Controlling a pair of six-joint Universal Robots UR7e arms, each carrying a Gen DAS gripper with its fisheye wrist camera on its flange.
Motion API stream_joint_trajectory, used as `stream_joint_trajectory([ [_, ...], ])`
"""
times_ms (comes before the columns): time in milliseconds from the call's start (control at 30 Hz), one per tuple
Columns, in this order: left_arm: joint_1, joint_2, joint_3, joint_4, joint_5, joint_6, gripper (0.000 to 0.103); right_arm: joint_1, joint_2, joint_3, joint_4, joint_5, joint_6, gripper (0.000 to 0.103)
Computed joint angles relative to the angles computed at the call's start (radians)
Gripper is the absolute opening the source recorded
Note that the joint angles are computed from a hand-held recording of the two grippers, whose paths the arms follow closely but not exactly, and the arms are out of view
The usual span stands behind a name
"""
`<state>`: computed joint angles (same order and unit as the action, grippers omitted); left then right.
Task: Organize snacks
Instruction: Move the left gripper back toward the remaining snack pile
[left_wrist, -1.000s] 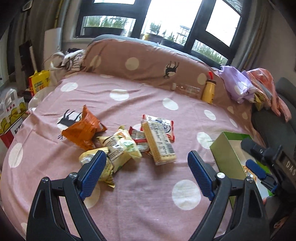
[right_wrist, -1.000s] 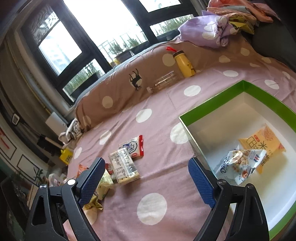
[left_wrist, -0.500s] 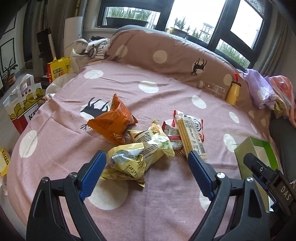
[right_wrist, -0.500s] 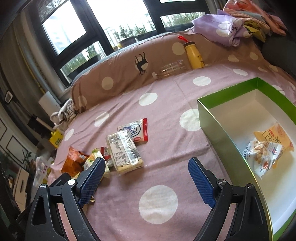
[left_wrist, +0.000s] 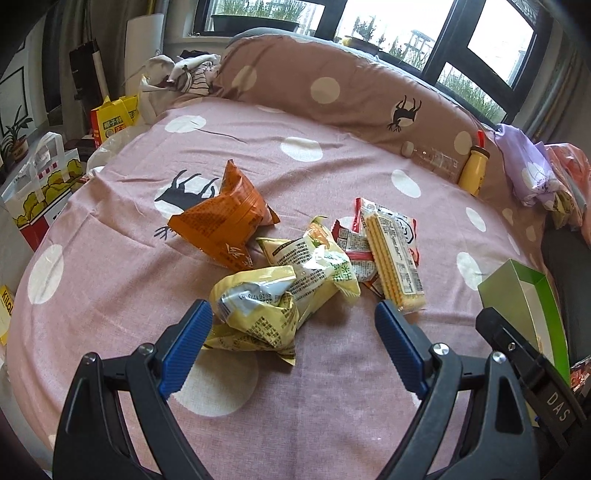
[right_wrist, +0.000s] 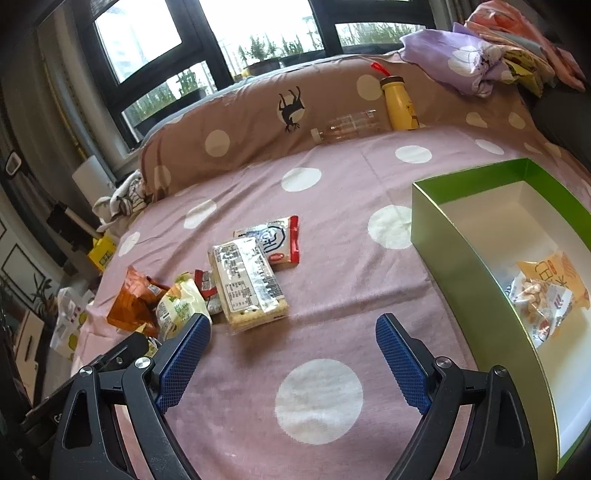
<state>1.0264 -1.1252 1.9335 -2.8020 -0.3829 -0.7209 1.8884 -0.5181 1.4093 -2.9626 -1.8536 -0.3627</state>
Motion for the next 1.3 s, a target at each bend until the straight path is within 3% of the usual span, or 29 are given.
stream_joint_trajectory([
  [333, 0.005, -0.010, 0.002, 0.001, -0.026, -0.002, 0.090, 0.004, 0.013, -0.007, 0.014, -0.021, 0.000, 0.091],
  [533, 0.009, -0.018, -0.005, 0.102, 0.004, -0.067, 0.089, 0.011, 0.024, -0.013, 0.022, -0.043, -0.007, 0.091],
  [1000, 0.015, -0.040, 0.014, 0.045, -0.023, -0.079, 0.087, 0.008, 0.028, -0.022, 0.046, -0.049, 0.013, 0.091],
  [1100, 0.017, -0.049, 0.013, 0.048, -0.024, -0.071, 0.087, 0.019, 0.019, -0.058, 0.152, -0.057, 0.039, 0.091],
  [1200, 0.014, -0.071, 0.021, 0.110, 0.037, -0.153, 0.087, 0.046, 0.027, -0.127, 0.221, -0.058, 0.025, 0.091],
  [1300, 0.025, -0.086, 0.030, 0.065, 0.017, -0.148, 0.087, 0.064, 0.047, -0.198, 0.289, -0.025, 0.017, 0.091],
])
